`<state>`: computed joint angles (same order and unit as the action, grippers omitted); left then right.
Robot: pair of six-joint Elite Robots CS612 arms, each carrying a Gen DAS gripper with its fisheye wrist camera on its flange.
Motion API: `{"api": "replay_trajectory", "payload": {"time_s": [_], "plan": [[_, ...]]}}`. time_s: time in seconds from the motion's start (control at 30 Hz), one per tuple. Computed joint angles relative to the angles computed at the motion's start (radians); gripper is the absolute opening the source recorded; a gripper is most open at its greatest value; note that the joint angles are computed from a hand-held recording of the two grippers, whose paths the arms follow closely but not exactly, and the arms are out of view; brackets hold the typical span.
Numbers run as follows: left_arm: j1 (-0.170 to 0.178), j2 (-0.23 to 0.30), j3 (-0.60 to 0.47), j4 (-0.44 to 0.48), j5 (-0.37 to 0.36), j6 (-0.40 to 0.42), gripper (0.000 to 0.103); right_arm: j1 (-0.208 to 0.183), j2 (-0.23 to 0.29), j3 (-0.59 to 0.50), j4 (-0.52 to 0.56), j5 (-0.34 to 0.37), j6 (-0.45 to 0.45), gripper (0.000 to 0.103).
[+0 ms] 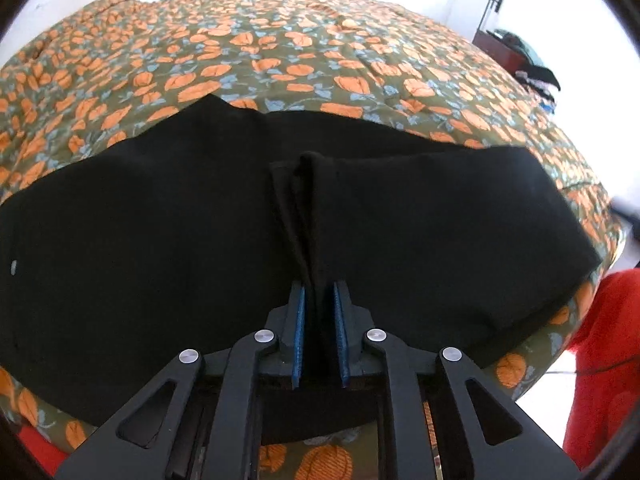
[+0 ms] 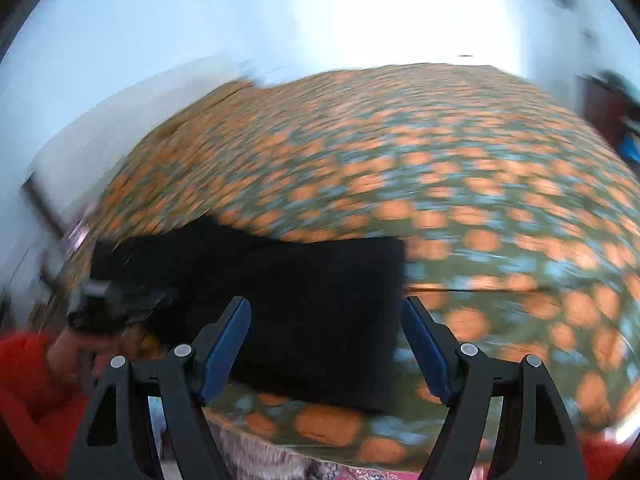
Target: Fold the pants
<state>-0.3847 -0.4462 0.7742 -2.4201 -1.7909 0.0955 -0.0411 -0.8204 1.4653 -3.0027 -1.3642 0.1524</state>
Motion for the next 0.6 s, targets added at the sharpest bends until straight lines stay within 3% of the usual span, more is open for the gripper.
{"api": "replay_trajectory", "payload": {"time_s": [0.07, 0.17, 0.33, 0.47, 0.5, 0.57, 0.6], "plan": [[0.004, 0.008, -0.011, 0.007, -0.004, -0.011, 0.018, 0.004, 0.022, -0.033, 0.113, 0.037, -0.047, 0.077], [0.006, 0.01, -0.009, 0.001, -0.002, -0.011, 0.022, 0.004, 0.062, -0.085, 0.331, 0.045, -0.039, 0.075], [0.008, 0.033, -0.048, 0.013, -0.004, -0.021, 0.026, -0.005, 0.049, -0.117, 0.284, 0.063, -0.015, 0.075], [0.008, 0.035, -0.052, 0.013, -0.003, -0.02, 0.027, -0.006, 0.089, -0.21, 0.306, 0.024, -0.019, 0.075], [0.008, 0.034, -0.049, 0.01, 0.003, -0.019, 0.031, -0.007, 0.101, -0.226, 0.319, 0.027, -0.005, 0.075], [0.007, 0.03, -0.04, 0.001, 0.011, -0.02, 0.05, -0.015, 0.133, -0.262, 0.374, 0.024, 0.042, 0.075], [0.007, 0.026, -0.034, -0.007, 0.017, -0.024, 0.064, -0.021, 0.151, -0.281, 0.433, 0.036, 0.063, 0.075]]}}
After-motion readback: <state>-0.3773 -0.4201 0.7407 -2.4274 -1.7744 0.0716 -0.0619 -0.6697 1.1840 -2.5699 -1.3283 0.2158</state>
